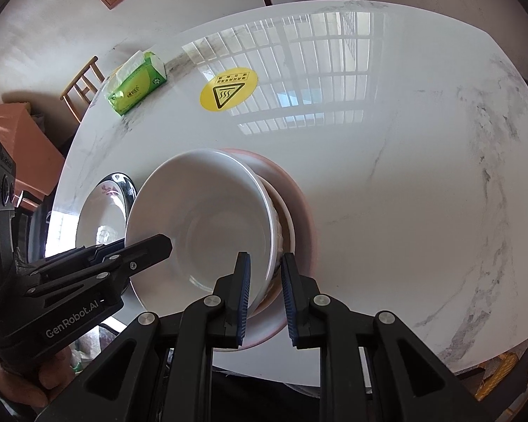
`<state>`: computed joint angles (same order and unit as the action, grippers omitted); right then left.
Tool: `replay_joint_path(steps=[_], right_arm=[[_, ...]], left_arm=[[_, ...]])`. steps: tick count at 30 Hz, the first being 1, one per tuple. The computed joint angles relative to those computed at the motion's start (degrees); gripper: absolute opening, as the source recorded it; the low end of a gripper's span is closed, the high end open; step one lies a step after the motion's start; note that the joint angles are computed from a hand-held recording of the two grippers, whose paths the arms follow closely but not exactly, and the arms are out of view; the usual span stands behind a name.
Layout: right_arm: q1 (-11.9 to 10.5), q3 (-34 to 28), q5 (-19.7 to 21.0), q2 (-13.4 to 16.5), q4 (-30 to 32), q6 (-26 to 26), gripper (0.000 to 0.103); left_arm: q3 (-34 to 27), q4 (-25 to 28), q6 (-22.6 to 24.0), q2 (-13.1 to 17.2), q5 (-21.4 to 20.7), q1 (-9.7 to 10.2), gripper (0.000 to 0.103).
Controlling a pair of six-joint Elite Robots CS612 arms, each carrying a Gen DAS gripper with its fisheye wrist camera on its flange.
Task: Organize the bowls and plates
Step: 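Lower the Rabbit bowl into the white bowl and open both grippers, then close both grippers on the pink bowl rim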
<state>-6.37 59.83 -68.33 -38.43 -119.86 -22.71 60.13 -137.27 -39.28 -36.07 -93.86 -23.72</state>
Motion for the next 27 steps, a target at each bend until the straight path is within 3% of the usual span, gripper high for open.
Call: replay_joint_path(steps=[14, 18, 27], right_arm=[[-0.5, 0.6, 1.1, -0.3, -0.7, 0.3, 0.022], [-0.8, 1.1, 2.3, -0.9, -1.6, 0.5, 0.022], [-2.0, 2.0, 2.3, -1.6, -3.4, 3.3, 0.022]], left_arm=[[3.3, -6.2, -0.7, -1.5, -2.0, 0.75, 0.017], [5.7, -10.2, -2.4, -2.7, -3.3, 1.35, 0.017], [9.1, -13.0, -8.0, -4.0, -3.9, 2.48, 0.017]])
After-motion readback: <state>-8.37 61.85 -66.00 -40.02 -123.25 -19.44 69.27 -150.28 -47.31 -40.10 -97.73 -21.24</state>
